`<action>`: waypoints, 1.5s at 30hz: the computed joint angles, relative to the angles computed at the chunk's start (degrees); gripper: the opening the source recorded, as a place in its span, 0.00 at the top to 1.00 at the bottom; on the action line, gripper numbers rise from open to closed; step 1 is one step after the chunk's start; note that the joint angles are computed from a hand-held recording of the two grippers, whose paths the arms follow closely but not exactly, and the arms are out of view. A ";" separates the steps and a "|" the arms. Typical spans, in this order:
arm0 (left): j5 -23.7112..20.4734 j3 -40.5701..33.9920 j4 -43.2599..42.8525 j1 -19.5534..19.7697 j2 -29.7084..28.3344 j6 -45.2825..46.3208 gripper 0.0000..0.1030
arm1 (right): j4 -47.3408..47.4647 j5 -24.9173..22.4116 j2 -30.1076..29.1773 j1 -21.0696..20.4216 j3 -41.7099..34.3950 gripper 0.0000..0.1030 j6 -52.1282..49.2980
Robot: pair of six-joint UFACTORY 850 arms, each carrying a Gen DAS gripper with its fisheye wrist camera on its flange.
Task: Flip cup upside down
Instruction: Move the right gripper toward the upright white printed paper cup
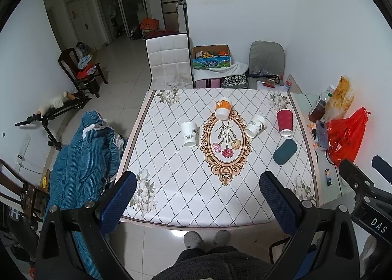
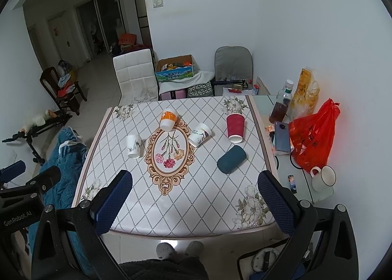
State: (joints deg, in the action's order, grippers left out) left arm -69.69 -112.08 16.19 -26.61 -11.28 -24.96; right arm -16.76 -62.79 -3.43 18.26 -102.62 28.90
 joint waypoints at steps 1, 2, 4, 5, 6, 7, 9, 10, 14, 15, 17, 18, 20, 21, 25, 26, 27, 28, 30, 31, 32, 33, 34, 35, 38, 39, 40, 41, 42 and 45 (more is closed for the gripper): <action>-0.03 -0.12 -0.01 0.01 -0.08 -0.03 0.00 | 0.03 -0.01 -0.05 -0.02 -0.10 0.00 -0.01; -0.03 0.01 -0.04 0.00 0.01 -0.01 0.00 | 0.13 0.00 -0.12 -0.09 -0.22 0.00 -0.11; -0.02 -0.08 0.01 -0.02 -0.05 0.03 0.00 | 0.18 -0.02 -0.25 -0.13 -0.44 0.00 -0.25; -0.06 -0.08 -0.04 0.01 -0.05 0.10 0.00 | 0.17 -0.02 -0.26 -0.15 -0.43 0.00 -0.17; -0.05 -0.12 -0.12 0.05 -0.06 0.11 0.00 | 0.21 -0.05 -0.28 -0.15 -0.46 0.00 -0.21; -0.06 -0.21 -0.11 0.04 -0.12 0.10 0.00 | 0.24 -0.16 -0.44 -0.10 -0.75 0.00 -0.26; -0.09 -0.20 -0.13 0.07 -0.10 0.10 0.00 | 0.42 -0.20 -0.59 -0.12 -0.98 0.00 -0.39; -0.08 -0.21 -0.10 0.07 -0.12 0.09 0.00 | 0.56 -0.29 -0.78 -0.15 -1.29 0.00 -0.58; -0.26 -0.52 -0.23 0.09 -0.39 -0.05 0.00 | 1.09 -0.17 -1.14 -0.31 -1.63 0.00 -1.24; -0.43 -0.87 -0.26 0.08 -0.68 -0.12 0.00 | 1.29 -0.04 -1.18 -0.43 -1.61 0.00 -1.46; -0.67 -1.17 -0.36 0.08 -1.06 -0.39 0.00 | 2.04 0.32 -1.33 -0.89 -1.53 0.00 -2.18; -0.81 -1.34 -0.40 0.05 -1.31 -0.65 0.00 | 2.53 0.50 -1.54 -1.19 -1.59 0.00 -2.67; -0.85 -1.06 -0.10 -0.02 -1.46 -1.44 0.00 | 3.23 0.83 -1.80 -1.59 -1.54 0.00 -3.34; -0.93 -0.99 0.39 -0.10 -1.76 -2.19 0.00 | 3.81 1.11 -1.91 -1.92 -1.29 0.00 -3.86; -1.41 -0.10 2.38 -0.07 -2.93 -4.63 0.00 | 6.20 1.84 -3.18 -3.31 -0.76 0.00 -6.01; -1.64 0.29 2.79 0.20 -3.33 -5.15 0.00 | 7.02 2.04 -3.65 -3.72 -0.54 0.00 -6.75; -1.68 0.71 3.09 0.33 -3.51 -5.63 0.00 | 7.64 2.21 -4.13 -4.06 -0.26 0.00 -7.42; -1.87 1.24 3.73 0.53 -3.93 -6.32 0.00 | 8.30 2.17 -4.90 -4.42 -0.11 0.00 -8.20; -1.89 2.72 4.77 0.91 -4.23 -7.28 0.00 | 9.49 2.28 -6.29 -4.91 0.34 0.00 -9.39; -2.20 3.20 4.98 1.34 -4.63 -7.50 0.00 | 9.65 2.12 -7.17 -4.98 0.31 0.00 -9.59; -2.16 3.88 5.04 1.72 -4.81 -7.80 0.00 | 10.04 2.08 -8.01 -5.07 0.50 0.00 -9.92; -2.25 4.43 5.49 2.18 -5.36 -8.16 0.00 | 10.58 1.86 -8.93 -5.19 0.57 0.00 -10.28; -2.53 4.53 5.56 2.59 -5.97 -8.10 0.00 | 11.15 1.58 -9.88 -5.27 0.61 0.00 -10.67; -2.63 4.56 5.27 3.10 -6.58 -7.91 0.00 | 11.62 1.55 -10.68 -5.36 0.90 0.00 -11.07; -2.43 5.00 5.60 4.39 -8.24 -7.49 0.00 | 11.52 1.42 -13.40 -4.99 1.47 0.00 -11.23; -2.60 4.33 5.04 4.99 -9.30 -6.79 0.00 | 11.54 1.14 -14.37 -4.84 1.43 0.00 -11.16; -2.30 4.11 4.61 5.64 -9.98 -6.23 0.00 | 11.78 0.95 -15.28 -4.73 1.51 0.00 -11.12; -2.24 3.73 4.42 6.15 -10.80 -5.70 0.00 | 12.13 0.77 -16.24 -4.80 1.51 0.00 -11.22; -2.46 2.94 4.21 6.76 -12.09 -4.78 0.00 | 12.55 0.40 -17.38 -4.72 1.38 0.00 -11.08; -2.87 0.08 3.10 8.25 -15.50 -2.45 0.00 | 13.78 -0.36 -20.54 -4.68 0.95 0.00 -10.91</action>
